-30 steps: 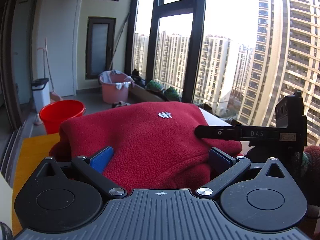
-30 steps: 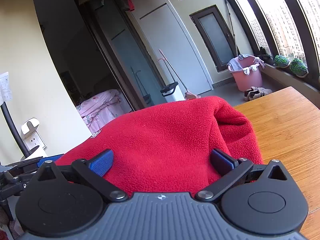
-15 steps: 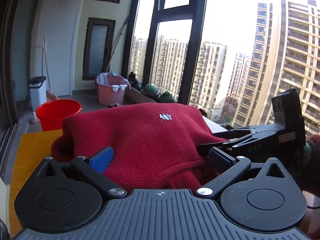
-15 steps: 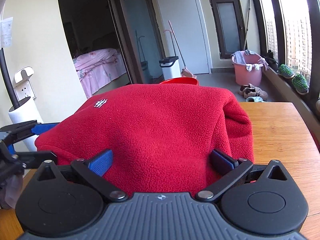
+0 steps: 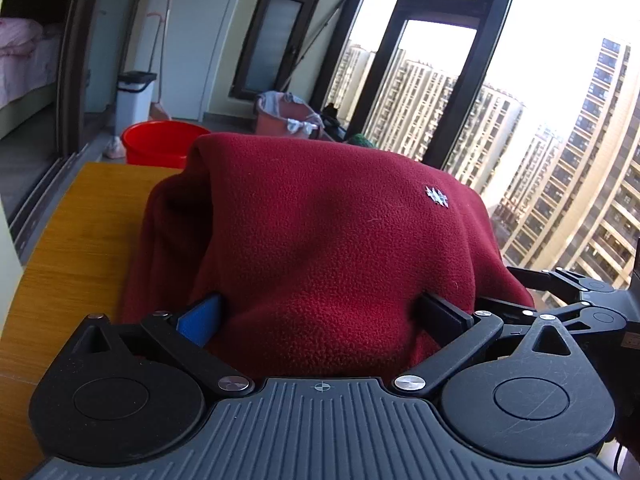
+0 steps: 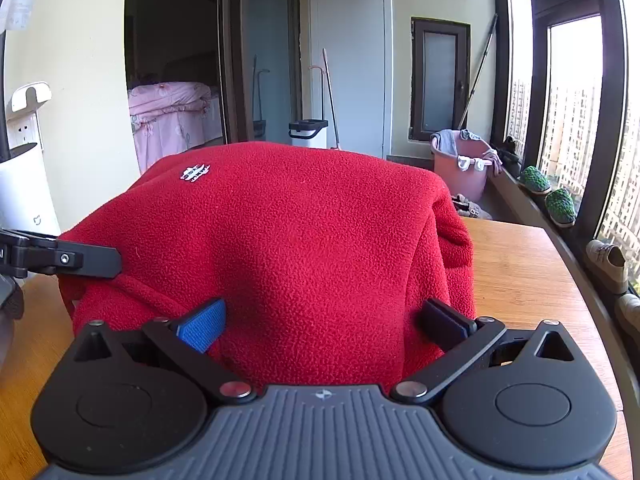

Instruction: Fold clothes

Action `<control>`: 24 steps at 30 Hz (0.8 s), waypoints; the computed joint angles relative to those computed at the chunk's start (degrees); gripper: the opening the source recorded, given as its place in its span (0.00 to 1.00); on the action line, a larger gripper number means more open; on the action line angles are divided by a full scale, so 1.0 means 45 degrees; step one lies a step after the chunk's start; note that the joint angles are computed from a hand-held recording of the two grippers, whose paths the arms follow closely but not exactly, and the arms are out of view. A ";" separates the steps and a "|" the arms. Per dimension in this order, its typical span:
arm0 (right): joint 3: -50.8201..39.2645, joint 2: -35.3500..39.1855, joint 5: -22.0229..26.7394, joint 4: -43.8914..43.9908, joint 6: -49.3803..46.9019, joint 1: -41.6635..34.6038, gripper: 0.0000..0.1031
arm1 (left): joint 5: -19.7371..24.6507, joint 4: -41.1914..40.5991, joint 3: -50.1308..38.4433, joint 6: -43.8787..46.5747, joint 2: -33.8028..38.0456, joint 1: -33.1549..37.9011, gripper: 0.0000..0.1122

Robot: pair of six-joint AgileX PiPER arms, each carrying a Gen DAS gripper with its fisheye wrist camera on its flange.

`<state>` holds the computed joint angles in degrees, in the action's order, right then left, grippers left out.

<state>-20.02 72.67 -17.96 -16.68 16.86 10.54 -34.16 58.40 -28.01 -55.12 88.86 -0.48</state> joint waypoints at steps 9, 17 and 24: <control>-0.0187 -0.2988 0.0416 -0.0036 0.1416 0.0550 1.00 | 0.0279 -0.1005 0.0103 0.0372 -0.0128 -0.0298 0.92; -0.0419 0.1414 -0.2669 -0.2186 0.2928 -0.0359 1.00 | 0.0543 0.0476 0.0648 -0.0921 -0.2042 0.0141 0.92; -0.0382 0.1240 -0.2969 -0.4748 0.3941 -0.1331 1.00 | -0.3188 0.2921 0.0702 -0.2605 -0.3592 0.1668 0.83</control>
